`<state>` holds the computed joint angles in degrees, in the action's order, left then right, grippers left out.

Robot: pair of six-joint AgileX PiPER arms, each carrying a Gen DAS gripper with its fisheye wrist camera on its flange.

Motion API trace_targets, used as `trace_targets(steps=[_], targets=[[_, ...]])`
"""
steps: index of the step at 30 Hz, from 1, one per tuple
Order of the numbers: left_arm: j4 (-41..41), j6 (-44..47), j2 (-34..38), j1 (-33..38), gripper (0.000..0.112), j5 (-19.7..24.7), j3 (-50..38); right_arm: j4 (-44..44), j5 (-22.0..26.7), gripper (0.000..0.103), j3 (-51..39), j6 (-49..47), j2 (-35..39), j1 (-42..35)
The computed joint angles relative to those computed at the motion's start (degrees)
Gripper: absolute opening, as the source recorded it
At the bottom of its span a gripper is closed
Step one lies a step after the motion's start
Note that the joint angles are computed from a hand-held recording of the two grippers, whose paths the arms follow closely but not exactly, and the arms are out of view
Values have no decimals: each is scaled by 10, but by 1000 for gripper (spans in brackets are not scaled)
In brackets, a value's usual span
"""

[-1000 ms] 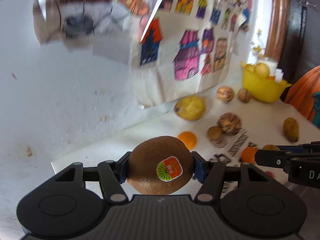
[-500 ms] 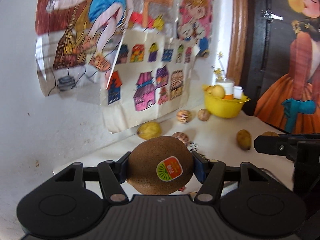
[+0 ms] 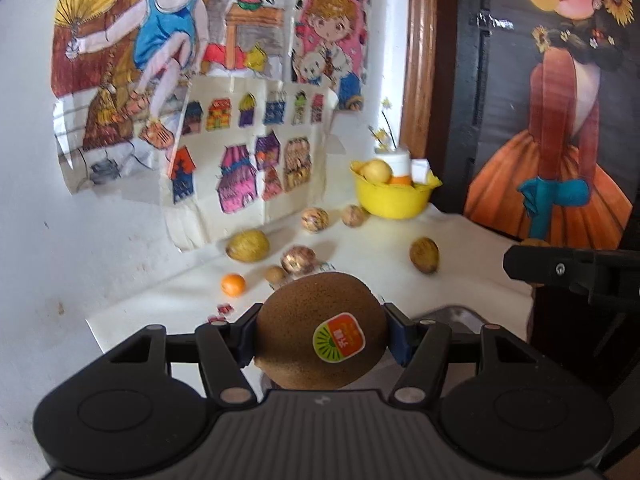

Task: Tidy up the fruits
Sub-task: 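Carry the kiwi and the small brown fruit over the metal tray with both tools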

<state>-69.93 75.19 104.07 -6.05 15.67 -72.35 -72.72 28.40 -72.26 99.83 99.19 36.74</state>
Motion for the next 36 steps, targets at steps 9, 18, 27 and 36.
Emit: trace_targets(steps=[9,18,27,36], targets=[[57,-48,6,-9,66,0,24,-15,-14,29,43,43,-6,-3],[160,-156,64,-12,66,7,-4,43,-60,29,51,5,43,-36],[200,-183,102,-28,66,14,-9,97,-84,29,55,-37,100,-56],[227,-197,112,-40,66,7,3,132,-88,29,51,-75,126,-61]])
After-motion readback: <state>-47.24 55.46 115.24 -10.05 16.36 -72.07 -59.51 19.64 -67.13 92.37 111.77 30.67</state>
